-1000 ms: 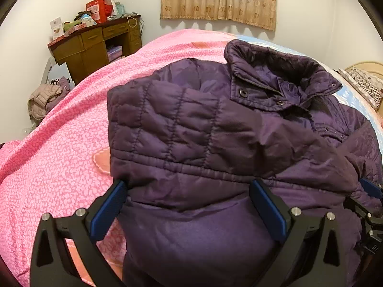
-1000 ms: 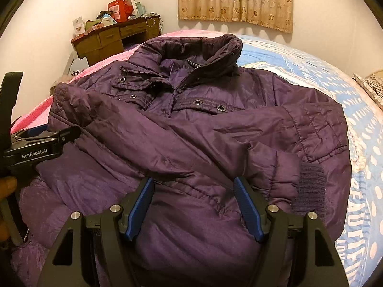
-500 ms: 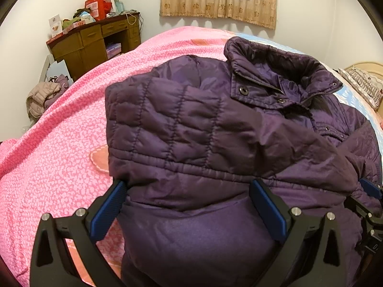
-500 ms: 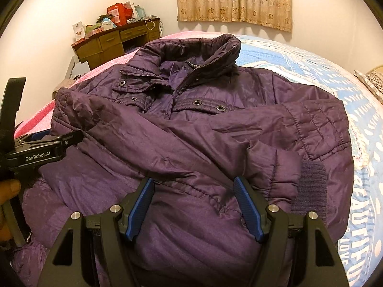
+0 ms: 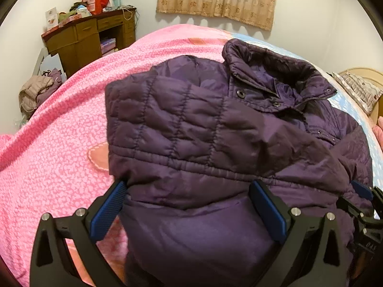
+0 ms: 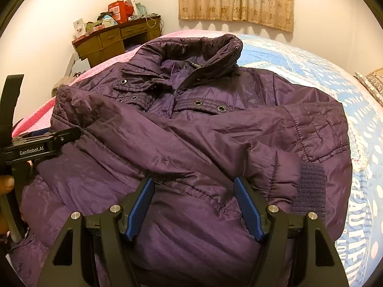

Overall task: Fold large clothes
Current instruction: 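Smooth the folded jacket with both grippers and move toward the collar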

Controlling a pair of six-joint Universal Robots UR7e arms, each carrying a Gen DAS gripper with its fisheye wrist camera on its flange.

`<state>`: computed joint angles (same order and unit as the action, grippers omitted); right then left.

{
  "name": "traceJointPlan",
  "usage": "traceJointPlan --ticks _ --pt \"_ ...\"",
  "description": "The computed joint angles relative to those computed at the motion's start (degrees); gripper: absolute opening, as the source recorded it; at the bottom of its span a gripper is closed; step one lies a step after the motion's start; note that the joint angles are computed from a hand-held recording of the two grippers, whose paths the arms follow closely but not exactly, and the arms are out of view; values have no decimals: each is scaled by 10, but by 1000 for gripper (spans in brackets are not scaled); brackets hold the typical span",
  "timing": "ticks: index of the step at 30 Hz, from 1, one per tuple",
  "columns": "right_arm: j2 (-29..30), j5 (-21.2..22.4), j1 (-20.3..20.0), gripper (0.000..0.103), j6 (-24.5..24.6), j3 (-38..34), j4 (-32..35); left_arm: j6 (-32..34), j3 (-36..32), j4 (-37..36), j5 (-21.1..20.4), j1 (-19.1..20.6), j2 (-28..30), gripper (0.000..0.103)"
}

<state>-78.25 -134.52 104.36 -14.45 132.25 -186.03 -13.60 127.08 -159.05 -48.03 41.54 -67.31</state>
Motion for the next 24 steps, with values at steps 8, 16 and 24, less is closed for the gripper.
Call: traceJointPlan --ticks 8,16,24 --pt "-72 72 7 71 -1 -44 94 70 -41 19 -16 -17 -47 103" --pt "-42 67 -21 70 -37 -122 147 110 -140 32 -33 -8 25 103" --pt "-24 88 -55 70 -23 -216 189 122 -257 101 -46 15 114 103"
